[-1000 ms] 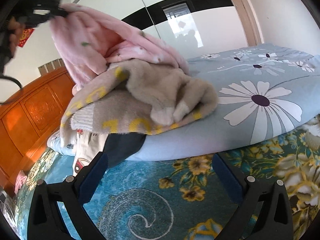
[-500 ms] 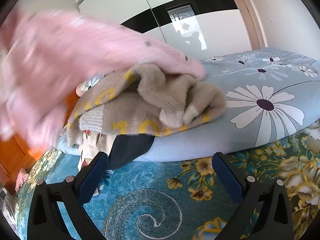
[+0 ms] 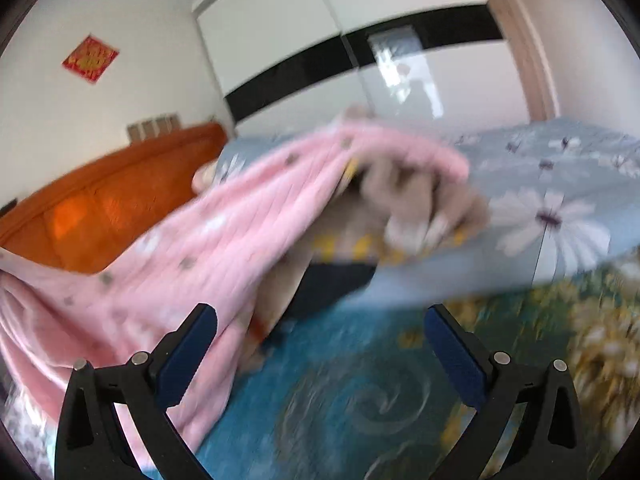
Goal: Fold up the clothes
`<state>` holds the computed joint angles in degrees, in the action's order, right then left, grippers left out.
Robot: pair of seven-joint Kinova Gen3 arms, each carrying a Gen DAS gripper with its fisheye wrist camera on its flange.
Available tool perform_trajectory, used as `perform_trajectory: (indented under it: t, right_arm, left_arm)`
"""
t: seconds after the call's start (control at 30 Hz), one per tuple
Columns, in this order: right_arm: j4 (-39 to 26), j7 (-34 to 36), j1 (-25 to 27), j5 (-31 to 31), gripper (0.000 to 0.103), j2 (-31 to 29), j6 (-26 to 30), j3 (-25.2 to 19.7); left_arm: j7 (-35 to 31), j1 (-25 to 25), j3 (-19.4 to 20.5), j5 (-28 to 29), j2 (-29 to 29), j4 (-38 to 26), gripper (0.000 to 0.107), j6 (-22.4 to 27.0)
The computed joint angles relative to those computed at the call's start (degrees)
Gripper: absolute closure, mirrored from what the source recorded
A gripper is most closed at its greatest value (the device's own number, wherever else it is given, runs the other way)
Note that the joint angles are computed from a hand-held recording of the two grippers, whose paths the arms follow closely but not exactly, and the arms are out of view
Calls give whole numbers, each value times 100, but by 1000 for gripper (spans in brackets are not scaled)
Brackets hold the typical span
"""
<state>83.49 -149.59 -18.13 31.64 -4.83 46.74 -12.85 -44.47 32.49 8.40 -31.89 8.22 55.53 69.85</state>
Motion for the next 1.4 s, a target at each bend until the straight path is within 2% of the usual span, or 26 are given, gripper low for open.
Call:
perform_trajectory:
  t: [0.1, 0.17, 0.3, 0.4, 0.47, 0.57, 0.67, 0.73, 0.8, 0.87, 0.93, 0.97, 1.03, 1.13, 1.2, 1.3, 1.4]
  right_arm:
    - [-17, 295, -720, -699, 0, 36, 361, 603]
    - [-127, 671, -780, -1165, 0, -43, 704, 762]
    - [-313, 874, 9, -1323, 0, -404, 1386, 248]
    - [-474, 780, 502, -1015, 0, -763, 2075, -45]
    - [-614, 834, 1033, -839, 0, -935, 2541, -365]
    - [-826, 997, 1723, -751, 0, -1173, 3240, -626]
    - [-903, 1157, 1861, -1163, 0, -1317, 3447, -391]
    - [-729, 1255, 1704, -1622, 0, -1454, 3211, -12]
    - [-482, 1267, 1646, -2088, 0, -1533, 2841, 241]
    - [-241, 1186, 1605, -2530, 0, -1550, 2375, 385]
    - [-62, 1001, 1255, -2776, 0, -1514, 1909, 590]
    - [14, 988, 1191, -2866, 0, -1499, 1676, 601]
    - [89, 970, 1074, -2807, 0, -1461, 1210, 475]
    - [202, 1012, 1219, -2710, 0, -1500, 511, 134]
    - [293, 1372, 976, -3083, 0, -1433, 132, 352]
    - [290, 1924, 286, -3757, 0, -1210, 254, 953]
    - [136, 2195, 297, -4180, 0, -943, 935, 911]
  left_arm:
    - [59, -284, 398, 699, -130, 721, 96, -580]
    - [-277, -366, 701, 1106, -128, 952, 96, -831]
    - [-769, -809, 1763, 2038, 187, 1090, 96, -1741]
    - [-1175, -1146, 2528, 2737, 523, 1008, 96, -2337]
    - [-1582, -930, 2679, 3113, 837, 720, 96, -2350]
    - [-2107, -320, 2266, 3812, 1250, 326, 93, -2116]
    - [-2373, 258, 1536, 4441, 1530, 30, 88, -1744]
    - [-2423, 466, 1038, 4820, 1526, 63, 84, -1592]
    - [-2417, 426, 876, 5033, 1376, 331, 81, -1634]
    - [-2684, 331, 621, 5428, 1065, 784, 66, -1854]
    - [-3017, 250, 318, 5844, 736, 1266, 53, -2121]
    - [-3076, 267, 81, 5969, 534, 1531, 50, -2279]
    - [-2924, 294, -280, 5940, 153, 2009, 48, -2604]
    - [-2375, 119, -475, 5530, -288, 2531, 42, -2990]
    - [-1978, -79, -520, 5244, -469, 2746, 38, -3162]
    - [-1322, 7, -952, 4737, -529, 2887, 38, -3181]
    - [-1101, -561, -924, 4973, -383, 2937, 38, -3052]
